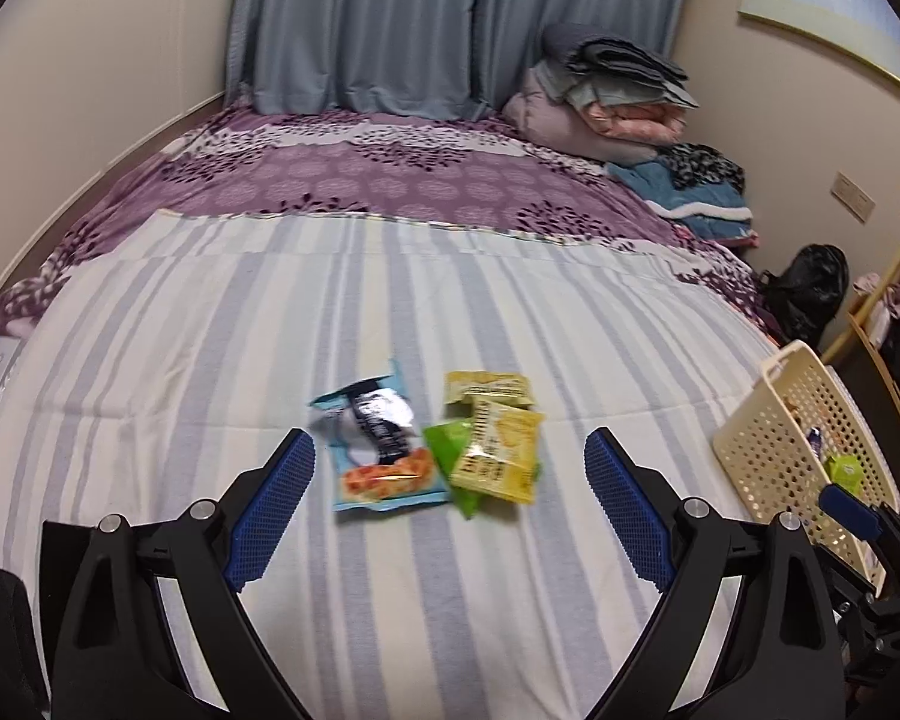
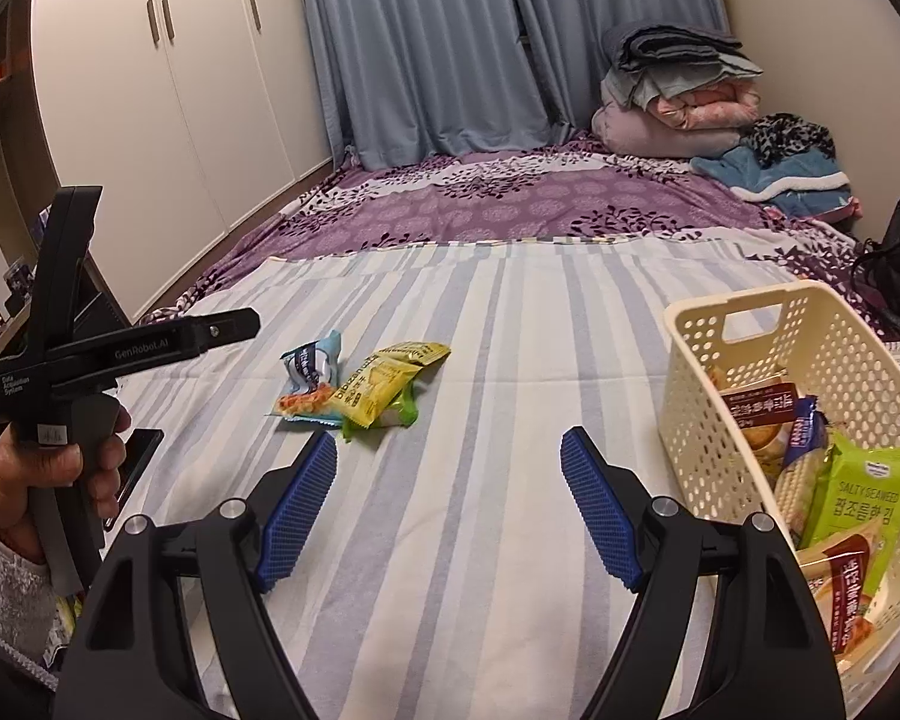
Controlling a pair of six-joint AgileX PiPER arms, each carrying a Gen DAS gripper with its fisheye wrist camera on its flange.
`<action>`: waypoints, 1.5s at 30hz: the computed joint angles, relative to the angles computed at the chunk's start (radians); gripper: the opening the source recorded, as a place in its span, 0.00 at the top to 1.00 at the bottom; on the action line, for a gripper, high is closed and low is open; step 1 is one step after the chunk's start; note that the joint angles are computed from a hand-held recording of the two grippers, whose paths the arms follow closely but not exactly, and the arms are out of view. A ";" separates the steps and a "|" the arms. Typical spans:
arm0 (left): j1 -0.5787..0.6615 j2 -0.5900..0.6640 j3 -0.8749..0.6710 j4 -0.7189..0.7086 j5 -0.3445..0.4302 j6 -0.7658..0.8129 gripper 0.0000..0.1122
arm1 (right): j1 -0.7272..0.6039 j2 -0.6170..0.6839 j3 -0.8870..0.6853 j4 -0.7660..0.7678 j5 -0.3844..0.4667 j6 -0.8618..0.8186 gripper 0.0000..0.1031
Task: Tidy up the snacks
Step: 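Move both tools back toward the last snack packs, then grasp the light-blue mini pastry bag with the left tool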
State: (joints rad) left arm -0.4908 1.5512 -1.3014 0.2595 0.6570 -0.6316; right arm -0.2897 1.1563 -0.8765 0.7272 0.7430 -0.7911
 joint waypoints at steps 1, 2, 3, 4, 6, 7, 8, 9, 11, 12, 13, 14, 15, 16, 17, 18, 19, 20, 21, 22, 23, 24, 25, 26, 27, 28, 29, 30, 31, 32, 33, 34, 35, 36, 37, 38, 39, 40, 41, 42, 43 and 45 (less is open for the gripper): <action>0.017 -0.006 0.010 -0.001 -0.002 -0.002 0.17 | 0.002 0.003 0.002 0.001 0.000 -0.003 0.25; 0.031 -0.011 0.018 0.002 -0.002 -0.009 0.17 | 0.008 0.006 0.005 -0.001 -0.001 -0.002 0.25; 0.047 -0.013 0.026 0.006 -0.004 -0.017 0.17 | 0.013 0.008 0.007 -0.002 0.000 -0.002 0.25; 0.064 -0.015 0.035 0.008 -0.007 -0.020 0.17 | 0.020 0.010 0.008 -0.007 -0.001 0.003 0.25; 0.092 -0.010 0.044 0.015 -0.009 -0.032 0.17 | 0.028 0.014 0.012 -0.007 -0.002 0.001 0.25; 0.105 -0.003 0.043 0.010 -0.009 -0.031 0.17 | 0.035 0.017 0.014 -0.008 -0.004 0.003 0.25; 0.119 0.005 0.042 -0.002 -0.014 -0.023 0.17 | 0.038 0.021 0.016 -0.008 -0.006 0.002 0.25; 0.129 0.016 0.038 -0.015 -0.018 -0.013 0.17 | 0.042 0.023 0.018 -0.007 -0.007 0.002 0.25; 0.135 0.040 0.027 -0.024 -0.020 -0.006 0.17 | 0.044 0.030 0.020 -0.002 -0.007 -0.003 0.25; 0.136 0.055 0.021 -0.029 -0.024 0.000 0.17 | 0.046 0.034 0.022 -0.001 -0.009 -0.006 0.25; 0.135 0.067 0.017 -0.032 -0.026 0.003 0.17 | 0.043 0.036 0.024 0.002 -0.007 -0.010 0.25; 0.133 0.082 0.009 -0.036 -0.026 0.007 0.17 | 0.042 0.040 0.026 0.006 -0.007 -0.013 0.25; 0.131 0.098 -0.001 -0.042 -0.028 0.011 0.17 | 0.042 0.045 0.027 0.008 -0.007 -0.016 0.25; 0.129 0.119 -0.014 -0.048 -0.033 0.015 0.17 | 0.043 0.048 0.030 0.008 -0.008 -0.015 0.25; 0.125 0.141 -0.028 -0.049 -0.032 0.014 0.17 | 0.043 0.054 0.030 0.008 -0.009 -0.014 0.25; 0.123 0.170 -0.048 -0.052 -0.029 0.015 0.17 | 0.044 0.060 0.029 0.008 -0.010 -0.012 0.25; 0.122 0.195 -0.065 -0.056 -0.027 0.018 0.17 | 0.043 0.066 0.029 0.010 -0.009 -0.014 0.25; 0.121 0.219 -0.080 -0.058 -0.026 0.017 0.17 | 0.043 0.071 0.031 0.011 -0.012 -0.015 0.25; 0.120 0.243 -0.096 -0.059 -0.022 0.015 0.17 | 0.041 0.077 0.031 0.014 -0.011 -0.019 0.25; 0.120 0.275 -0.123 -0.061 -0.009 0.016 0.17 | 0.039 0.082 0.030 0.015 -0.010 -0.021 0.25; 0.120 0.300 -0.144 -0.063 -0.001 0.015 0.17 | 0.038 0.088 0.029 0.016 -0.011 -0.022 0.25; 0.119 0.328 -0.168 -0.057 0.008 0.009 0.17 | 0.035 0.093 0.028 0.018 -0.010 -0.026 0.25; 0.118 0.348 -0.188 -0.050 0.018 0.004 0.17 | 0.035 0.100 0.027 0.018 -0.011 -0.026 0.25; 0.117 0.369 -0.210 -0.047 0.028 0.003 0.17 | 0.035 0.105 0.026 0.018 -0.013 -0.025 0.25; 0.118 0.388 -0.231 -0.051 0.035 0.006 0.17 | 0.033 0.113 0.023 0.018 -0.014 -0.024 0.25; 0.119 0.400 -0.245 -0.052 0.039 0.008 0.17 | 0.035 0.121 0.020 0.015 -0.016 -0.019 0.25; 0.118 0.418 -0.266 -0.050 0.049 0.007 0.17 | 0.034 0.128 0.018 0.015 -0.017 -0.018 0.25; 0.120 0.432 -0.283 -0.052 0.056 0.013 0.17 | 0.035 0.133 0.016 0.015 -0.018 -0.017 0.25; 0.121 0.446 -0.298 -0.052 0.061 0.016 0.17 | 0.039 0.143 0.012 0.013 -0.021 -0.014 0.25; 0.122 0.460 -0.312 -0.047 0.065 0.013 0.17 | 0.042 0.148 0.011 0.012 -0.023 -0.013 0.25; 0.123 0.471 -0.320 -0.041 0.068 0.010 0.17 | 0.049 0.157 0.006 0.008 -0.028 -0.007 0.25; 0.125 0.488 -0.335 -0.039 0.074 0.011 0.17 | 0.058 0.161 0.005 0.004 -0.033 0.001 0.25; 0.127 0.496 -0.340 -0.039 0.074 0.013 0.18 | 0.059 0.166 0.003 0.003 -0.034 0.001 0.25; 0.129 0.504 -0.346 -0.035 0.074 0.012 0.20 | 0.067 0.173 0.000 -0.002 -0.038 0.006 0.25; 0.130 0.511 -0.351 -0.037 0.077 0.016 0.27 | 0.072 0.177 -0.003 -0.006 -0.040 0.010 0.25; 0.137 0.515 -0.352 -0.066 0.070 0.043 0.32 | 0.078 0.183 -0.008 -0.012 -0.042 0.018 0.25; 0.143 0.513 -0.345 -0.091 0.057 0.062 0.36 | 0.086 0.185 -0.009 -0.020 -0.044 0.028 0.25; 0.145 0.510 -0.337 -0.104 0.047 0.073 0.42 | 0.095 0.193 -0.014 -0.028 -0.049 0.039 0.25; 0.144 0.510 -0.335 -0.105 0.045 0.077 0.45 | 0.101 0.199 -0.019 -0.034 -0.052 0.048 0.25; 0.142 0.507 -0.330 -0.100 0.040 0.078 0.45 | 0.110 0.205 -0.022 -0.041 -0.056 0.057 0.25; 0.143 0.502 -0.322 -0.105 0.033 0.087 0.46 | 0.116 0.205 -0.021 -0.044 -0.059 0.062 0.25; 0.150 0.483 -0.293 -0.140 0.008 0.119 0.47 | 0.140 0.220 -0.031 -0.059 -0.071 0.082 0.25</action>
State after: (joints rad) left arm -0.3408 2.0344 -1.5941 0.1198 0.6654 -0.5121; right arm -0.1496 1.3761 -0.9071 0.6685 0.6718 -0.7091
